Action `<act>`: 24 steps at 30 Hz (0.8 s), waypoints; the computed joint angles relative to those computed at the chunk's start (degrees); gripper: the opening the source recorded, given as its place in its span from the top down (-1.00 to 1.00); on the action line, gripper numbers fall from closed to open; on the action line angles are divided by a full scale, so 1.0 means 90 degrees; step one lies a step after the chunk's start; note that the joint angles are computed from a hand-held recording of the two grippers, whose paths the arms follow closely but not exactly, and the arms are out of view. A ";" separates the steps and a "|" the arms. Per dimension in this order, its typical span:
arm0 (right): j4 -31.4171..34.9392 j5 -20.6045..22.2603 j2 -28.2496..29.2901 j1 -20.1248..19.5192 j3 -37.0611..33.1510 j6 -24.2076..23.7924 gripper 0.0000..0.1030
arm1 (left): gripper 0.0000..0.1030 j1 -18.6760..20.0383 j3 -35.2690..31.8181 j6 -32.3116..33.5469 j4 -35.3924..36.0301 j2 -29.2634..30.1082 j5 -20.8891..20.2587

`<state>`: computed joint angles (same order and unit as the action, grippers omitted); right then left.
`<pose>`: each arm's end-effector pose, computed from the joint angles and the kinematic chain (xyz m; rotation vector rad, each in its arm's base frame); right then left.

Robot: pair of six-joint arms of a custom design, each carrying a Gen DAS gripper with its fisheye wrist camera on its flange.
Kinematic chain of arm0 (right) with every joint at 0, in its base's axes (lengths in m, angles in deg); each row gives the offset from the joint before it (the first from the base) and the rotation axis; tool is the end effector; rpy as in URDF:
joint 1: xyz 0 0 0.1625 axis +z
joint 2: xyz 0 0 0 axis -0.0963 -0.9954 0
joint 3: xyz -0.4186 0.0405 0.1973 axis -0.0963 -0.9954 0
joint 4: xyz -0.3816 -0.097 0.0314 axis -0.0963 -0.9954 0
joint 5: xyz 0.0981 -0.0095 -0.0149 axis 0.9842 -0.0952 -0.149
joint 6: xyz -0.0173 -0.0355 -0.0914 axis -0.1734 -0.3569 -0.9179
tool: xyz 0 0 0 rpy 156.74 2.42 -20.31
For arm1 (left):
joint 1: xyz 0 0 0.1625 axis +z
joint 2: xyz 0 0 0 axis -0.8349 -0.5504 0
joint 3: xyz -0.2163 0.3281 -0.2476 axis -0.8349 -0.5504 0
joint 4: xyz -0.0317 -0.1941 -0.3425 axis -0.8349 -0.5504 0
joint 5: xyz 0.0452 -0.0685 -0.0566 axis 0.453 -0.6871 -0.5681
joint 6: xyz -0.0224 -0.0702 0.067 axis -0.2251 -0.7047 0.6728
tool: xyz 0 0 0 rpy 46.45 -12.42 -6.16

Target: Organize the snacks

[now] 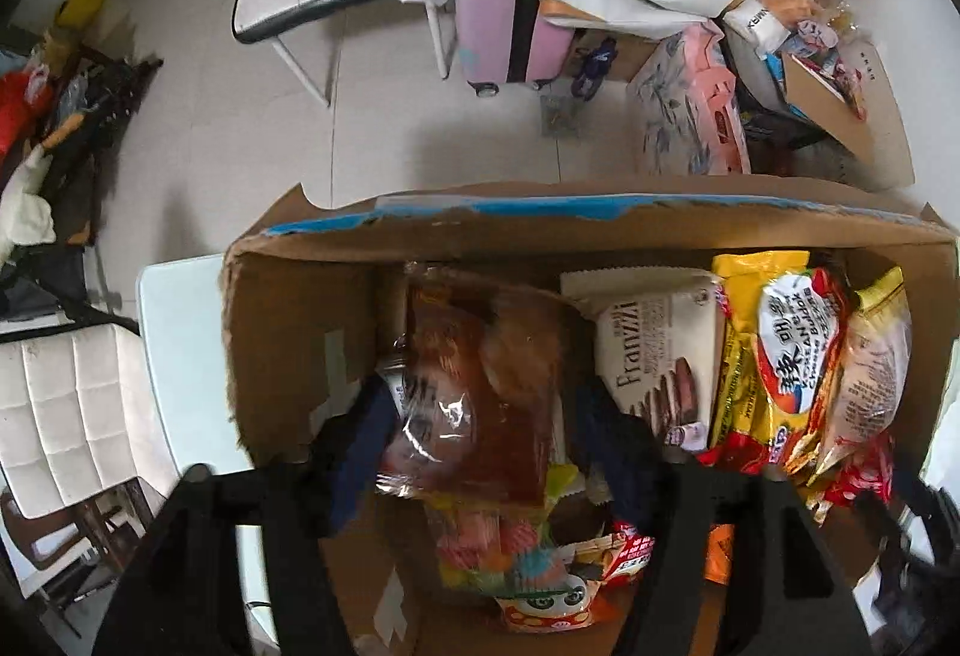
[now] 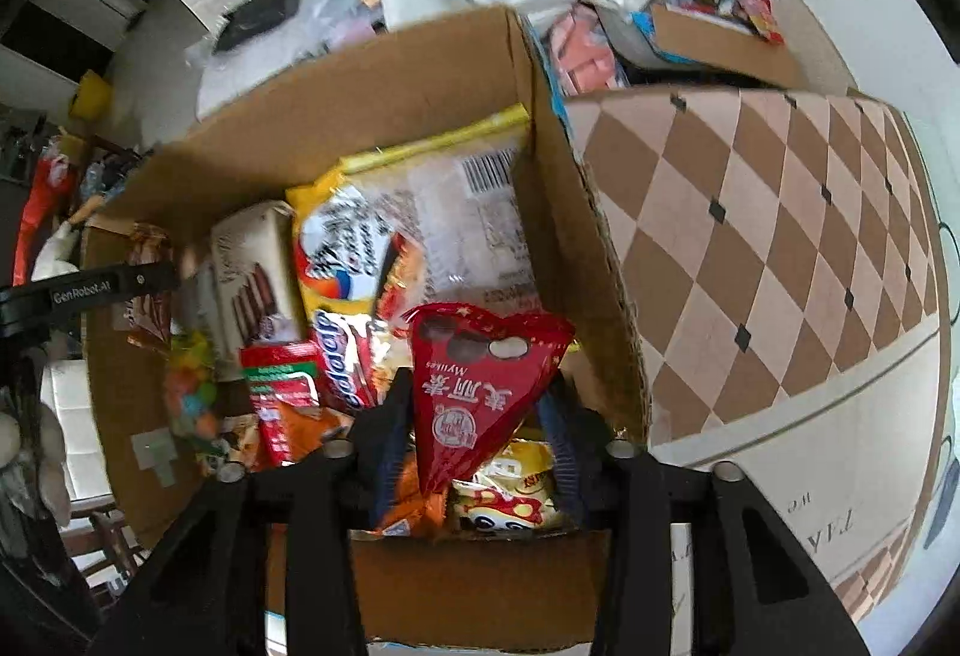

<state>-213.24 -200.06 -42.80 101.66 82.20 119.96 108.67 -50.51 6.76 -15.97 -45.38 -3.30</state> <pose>0.1288 -0.5729 0.3123 -0.8564 -2.3095 0.4603 -0.3724 -0.7801 0.0340 0.6484 2.2922 0.3286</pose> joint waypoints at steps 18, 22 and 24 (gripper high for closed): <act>0.0195 -0.0258 0.0094 0.0434 -0.0186 -0.0114 -0.76 | -0.73 -0.0183 0.2695 0.0025 -0.2036 -0.1527 -0.0303; 0.0315 -0.0419 0.0065 0.0572 -0.0121 -0.0056 -0.76 | -0.73 -0.0304 0.3669 -0.0026 -0.2720 -0.2072 -0.0284; 0.0330 -0.0491 0.0028 0.0652 -0.0053 -0.0005 -0.76 | -0.73 -0.0369 0.4120 -0.0076 -0.3056 -0.2353 -0.0303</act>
<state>-210.27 -204.48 -42.55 107.53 81.72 119.92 105.35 -13.43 6.08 -43.48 -66.55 -6.02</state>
